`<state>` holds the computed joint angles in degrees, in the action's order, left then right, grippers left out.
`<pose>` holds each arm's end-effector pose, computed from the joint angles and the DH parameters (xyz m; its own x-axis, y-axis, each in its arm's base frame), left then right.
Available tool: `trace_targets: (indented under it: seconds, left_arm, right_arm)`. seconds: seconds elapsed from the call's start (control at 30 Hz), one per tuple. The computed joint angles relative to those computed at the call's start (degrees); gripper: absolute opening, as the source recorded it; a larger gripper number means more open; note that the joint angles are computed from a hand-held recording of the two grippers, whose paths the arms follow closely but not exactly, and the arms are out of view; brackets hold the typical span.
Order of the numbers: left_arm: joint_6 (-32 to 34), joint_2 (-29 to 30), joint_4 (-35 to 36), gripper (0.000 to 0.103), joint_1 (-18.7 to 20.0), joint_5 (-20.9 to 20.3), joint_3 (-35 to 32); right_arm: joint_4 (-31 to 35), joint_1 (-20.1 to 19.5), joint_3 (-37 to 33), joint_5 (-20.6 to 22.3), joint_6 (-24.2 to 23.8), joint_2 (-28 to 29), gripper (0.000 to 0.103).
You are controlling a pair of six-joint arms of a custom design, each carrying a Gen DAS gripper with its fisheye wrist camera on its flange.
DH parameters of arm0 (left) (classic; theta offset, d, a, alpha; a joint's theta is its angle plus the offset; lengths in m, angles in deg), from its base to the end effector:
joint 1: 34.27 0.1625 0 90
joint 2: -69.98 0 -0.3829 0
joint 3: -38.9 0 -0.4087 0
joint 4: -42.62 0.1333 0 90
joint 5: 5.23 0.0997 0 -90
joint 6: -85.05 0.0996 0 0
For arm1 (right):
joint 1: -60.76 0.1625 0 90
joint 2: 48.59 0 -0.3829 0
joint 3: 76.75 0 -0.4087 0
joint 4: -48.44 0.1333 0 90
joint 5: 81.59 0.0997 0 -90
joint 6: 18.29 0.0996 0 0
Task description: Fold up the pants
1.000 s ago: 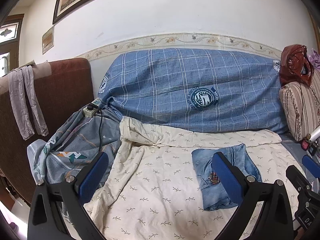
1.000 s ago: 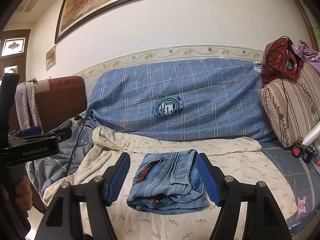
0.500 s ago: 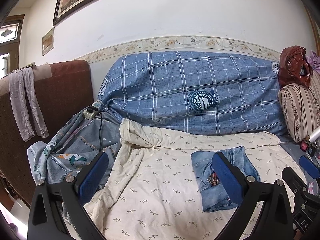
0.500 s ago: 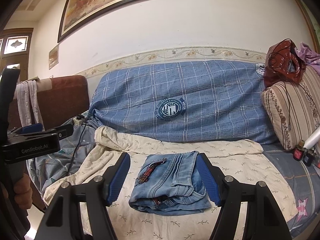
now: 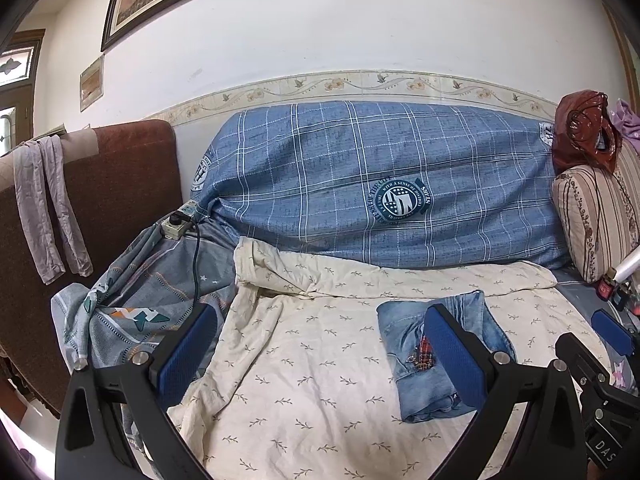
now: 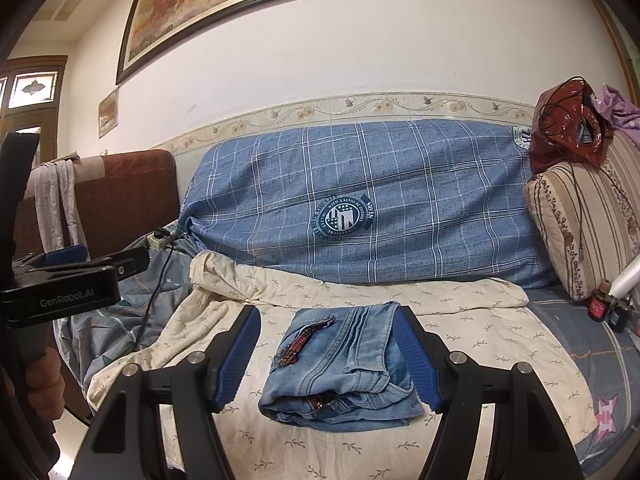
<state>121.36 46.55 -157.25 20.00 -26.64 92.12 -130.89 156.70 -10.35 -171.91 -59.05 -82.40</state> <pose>-0.2598 -0.7481 0.2036 -0.6108 -0.3453 -0.7125 0.5737 0.4273 -0.6988 0.2149 -0.7824 0.1842 -0.7167 -0.4310 0.5483 -0.6927 0.3487 -0.6314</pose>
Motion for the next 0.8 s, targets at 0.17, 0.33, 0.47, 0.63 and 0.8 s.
trace_targets:
  seconds: [0.17, 0.33, 0.47, 0.63, 0.8]
  left_arm:
    - [-0.13, -0.18, -0.31, 0.103, -0.04, -0.20, 0.34]
    - [-0.55, -0.56, 0.19, 0.103, -0.04, -0.39, 0.95]
    - [-0.56, -0.64, 0.64, 0.103, 0.01, -0.52, 1.10]
    - [-2.44, -1.03, 2.73, 0.103, 0.39, -1.31, 1.47]
    - [-3.85, -1.02, 4.78, 0.103, 0.79, -1.82, 1.02]
  right_arm:
    - [-0.15, 0.01, 0.10, 0.27, -0.14, -0.04, 0.072]
    - [0.23, -0.02, -0.09, 0.23, -0.16, 0.13, 0.072]
    - [0.19, 0.02, -0.17, 0.21, -0.62, 0.26, 0.072]
    - [1.12, 0.05, -1.57, -0.02, -0.92, 1.13, 0.072]
    - [2.53, 0.03, -4.02, -0.25, -0.71, 2.47, 0.072]
